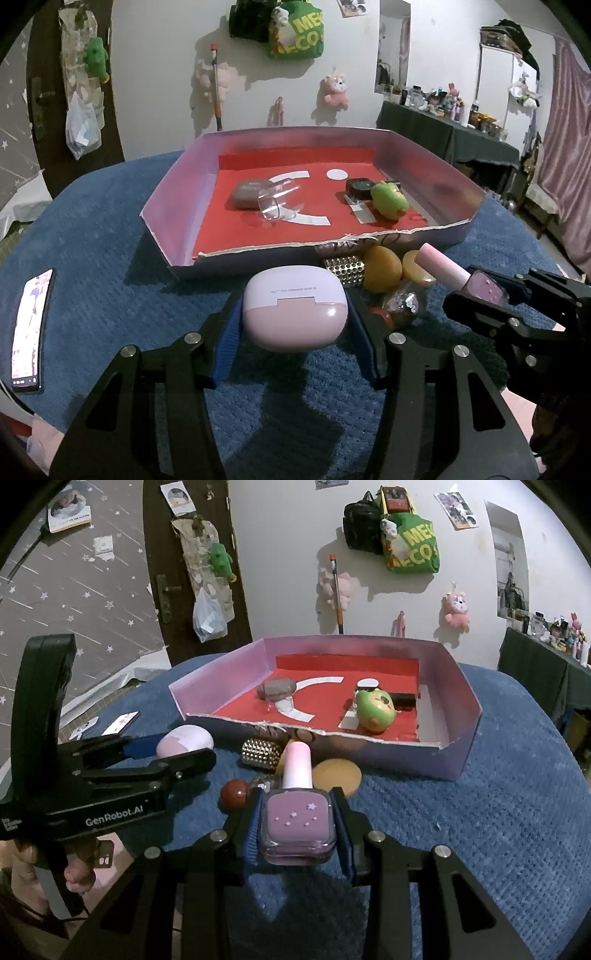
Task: Organize rigid objects
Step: 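Lift the earbud case and nail polish and carry them into the box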
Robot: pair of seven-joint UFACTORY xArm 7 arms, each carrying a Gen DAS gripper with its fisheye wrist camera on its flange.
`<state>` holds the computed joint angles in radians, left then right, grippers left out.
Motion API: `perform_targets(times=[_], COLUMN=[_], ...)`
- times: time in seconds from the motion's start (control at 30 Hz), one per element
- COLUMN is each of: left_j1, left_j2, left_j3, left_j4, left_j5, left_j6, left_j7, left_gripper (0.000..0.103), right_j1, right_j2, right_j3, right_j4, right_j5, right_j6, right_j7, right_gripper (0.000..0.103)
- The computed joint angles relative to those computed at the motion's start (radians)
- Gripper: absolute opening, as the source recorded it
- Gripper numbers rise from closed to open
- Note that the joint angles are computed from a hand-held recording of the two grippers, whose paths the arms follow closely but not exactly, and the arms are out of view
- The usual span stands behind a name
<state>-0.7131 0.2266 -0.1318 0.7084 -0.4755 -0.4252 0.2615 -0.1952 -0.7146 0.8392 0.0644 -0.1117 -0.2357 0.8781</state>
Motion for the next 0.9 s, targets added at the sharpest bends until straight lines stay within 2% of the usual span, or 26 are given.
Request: perform_targets(times=[0.3,0.77,0.9], left_j1=[0.036,0.035,0.066], left_j2=[-0.011,-0.004,0.005], left_j3=[-0.017,0.005,-0.006], left_j4=[0.001,0.054,0.083], left_j5=[0.057,0.067,0.123], left_j6=[-0.001,0.011,0.038], left_j7=[-0.039,-0.017,-0.050], left_gripper=[0.051,0.051,0.051], right_j1=[0.044,0.080,0.085], right_j2=[0.015,0.066,0.096], right_j3=[-0.063,-0.181,-0.219], right_j4=[0.008,0.054,0.076], right_j5=[-0.003,0.031,0.039], right_j6=[-0.009,-0.013,-0.014], right_j7=[-0.042,-0.179,-0.231], right_gripper=[0.038,0.038,0.038])
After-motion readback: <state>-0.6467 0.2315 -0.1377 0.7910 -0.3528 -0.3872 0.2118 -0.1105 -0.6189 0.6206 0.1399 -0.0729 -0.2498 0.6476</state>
